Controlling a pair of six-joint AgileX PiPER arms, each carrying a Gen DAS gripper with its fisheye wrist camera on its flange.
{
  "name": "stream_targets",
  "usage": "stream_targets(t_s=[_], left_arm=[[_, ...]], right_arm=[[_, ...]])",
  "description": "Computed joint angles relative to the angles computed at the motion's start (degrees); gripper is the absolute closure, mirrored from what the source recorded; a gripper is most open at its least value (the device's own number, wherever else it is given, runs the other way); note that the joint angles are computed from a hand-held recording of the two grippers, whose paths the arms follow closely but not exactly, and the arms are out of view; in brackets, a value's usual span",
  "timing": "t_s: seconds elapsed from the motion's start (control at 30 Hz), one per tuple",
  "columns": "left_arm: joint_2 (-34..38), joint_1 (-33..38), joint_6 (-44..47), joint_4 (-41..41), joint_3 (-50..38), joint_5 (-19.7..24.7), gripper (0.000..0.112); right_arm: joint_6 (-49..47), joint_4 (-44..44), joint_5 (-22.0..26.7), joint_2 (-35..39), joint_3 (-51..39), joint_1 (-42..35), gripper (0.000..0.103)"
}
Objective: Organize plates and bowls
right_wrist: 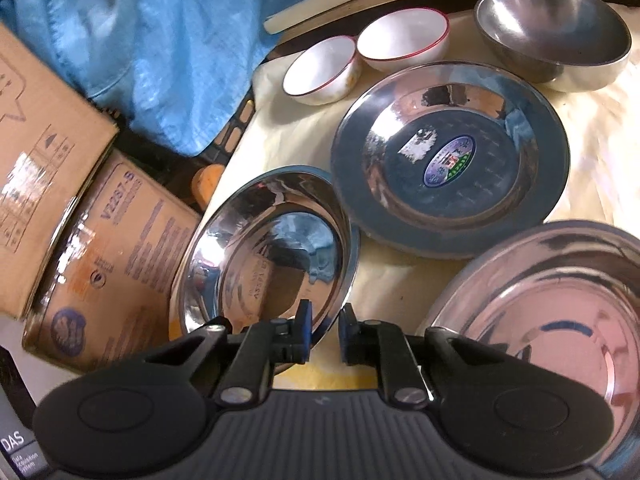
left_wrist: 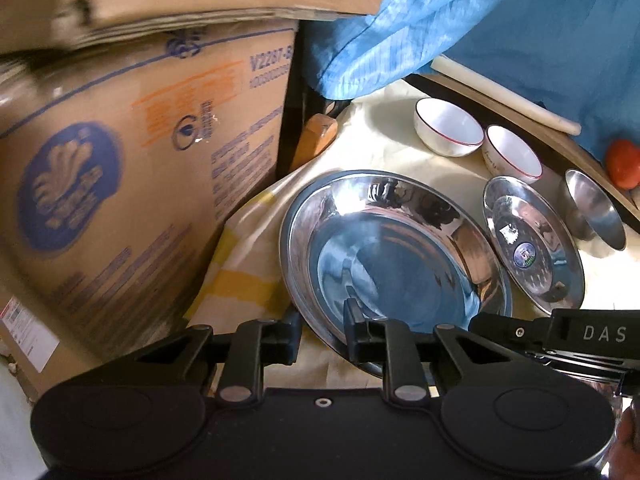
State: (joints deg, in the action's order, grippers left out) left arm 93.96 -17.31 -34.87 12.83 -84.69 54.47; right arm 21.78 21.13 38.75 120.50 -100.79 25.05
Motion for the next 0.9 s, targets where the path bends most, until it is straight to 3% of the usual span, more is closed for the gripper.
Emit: stream_targets(t_s=[0.27,0.5,0.7,0.9], left_arm=[[-4.7,-1.2,-2.8,0.8,4.0,0.4,0.089],[-7.7,-4.6,-3.7,1.6,5.2,-0.5,0.089],[-6.0,-9.2,-0.1,-0.7,2.8,-2.2,0.089],[-2.8,-13.9,5.1,-4.2,-0.5,-2.9,0.089]], right_arm=[[-4.1,1.5,-4.2,-5.7,8.2,1.4,0.087],[-4.1,-0.1,-10.9,-14.7,19.5,1.6,0.087],[4.9,-8.3,-15.1,-24.4,30.6,0.1,0.087],[21.1,-20.3,-17.2,-32.8,40.8,-1.1,0.086]])
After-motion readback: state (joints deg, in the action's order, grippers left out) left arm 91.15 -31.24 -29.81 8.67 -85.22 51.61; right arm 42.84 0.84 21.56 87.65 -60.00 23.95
